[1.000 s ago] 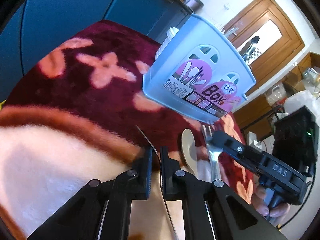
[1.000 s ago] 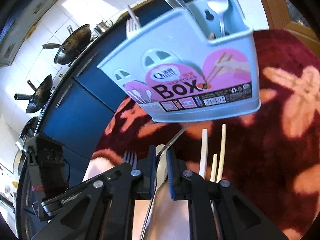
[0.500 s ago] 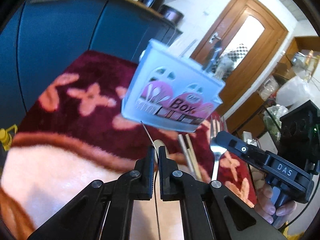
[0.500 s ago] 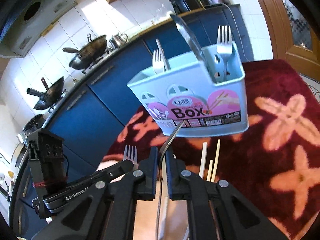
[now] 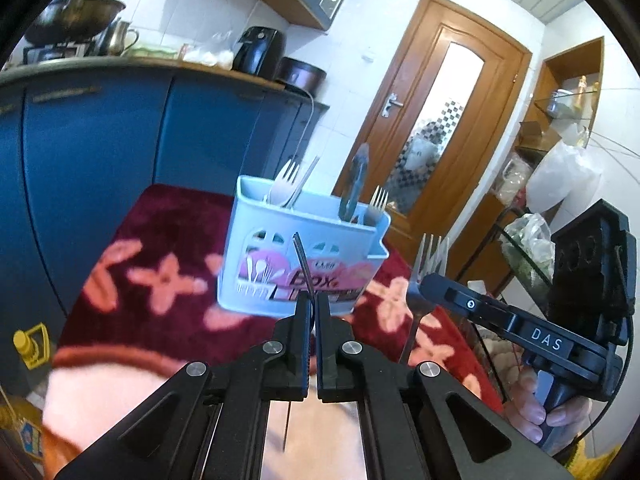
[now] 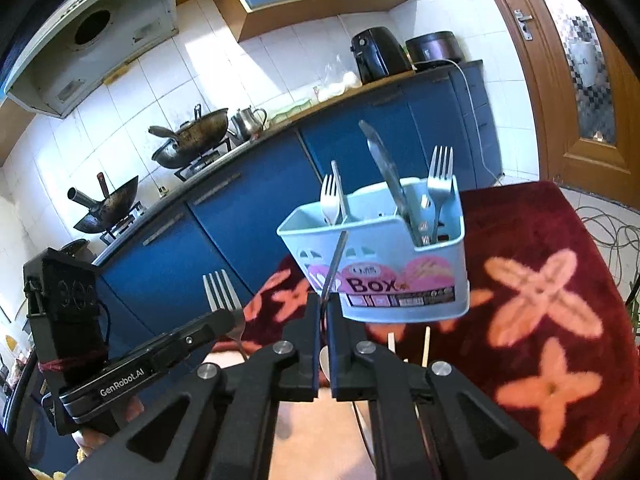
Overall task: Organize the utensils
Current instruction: 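Carry both silver utensils into the blue holder and open both tools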
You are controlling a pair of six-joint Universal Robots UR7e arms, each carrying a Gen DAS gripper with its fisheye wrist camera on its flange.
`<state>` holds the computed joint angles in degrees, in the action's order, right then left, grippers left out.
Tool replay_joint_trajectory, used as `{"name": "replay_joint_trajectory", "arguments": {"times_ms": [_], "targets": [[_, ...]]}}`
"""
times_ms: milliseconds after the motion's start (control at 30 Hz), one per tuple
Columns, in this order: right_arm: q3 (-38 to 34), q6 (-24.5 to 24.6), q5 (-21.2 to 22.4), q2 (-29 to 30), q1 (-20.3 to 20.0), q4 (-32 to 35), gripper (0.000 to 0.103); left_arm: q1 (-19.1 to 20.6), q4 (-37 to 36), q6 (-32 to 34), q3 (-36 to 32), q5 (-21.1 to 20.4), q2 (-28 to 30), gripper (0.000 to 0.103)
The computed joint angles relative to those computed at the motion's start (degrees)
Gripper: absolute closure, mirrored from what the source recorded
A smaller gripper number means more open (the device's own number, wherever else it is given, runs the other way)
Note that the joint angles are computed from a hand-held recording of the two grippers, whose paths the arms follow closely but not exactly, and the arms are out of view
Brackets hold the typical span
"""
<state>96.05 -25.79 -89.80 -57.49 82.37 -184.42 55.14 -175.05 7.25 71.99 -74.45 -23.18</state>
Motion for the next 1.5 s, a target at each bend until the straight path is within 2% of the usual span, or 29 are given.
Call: {"name": "replay_joint_trajectory", "arguments": {"times_ms": [533,933,1267,1500], "targets": [[-2.25,-0.91,0.73,-1.61,1.60,-0.65,0.099,-1.71,-0.07,3.96,-8.85,0.90,2.95,0.102],[-8.21,-2.52,-0.86,-0.31,3.41,-0.52,0.099,-2.79,3.56,7.43,-23.21,3.04,8.52,0.102],[-17.72,-4.52,-2.55,4.43,4.29,0.27,0.099,-3.08,9.74,10.72,-42.92,4.61,18.09,0.102],[-23.43,-5.44,-5.12,8.46,3.50,3.23,0.099,-1.82,20.34,10.82,-61.82,5.65,28.48,0.102]]}}
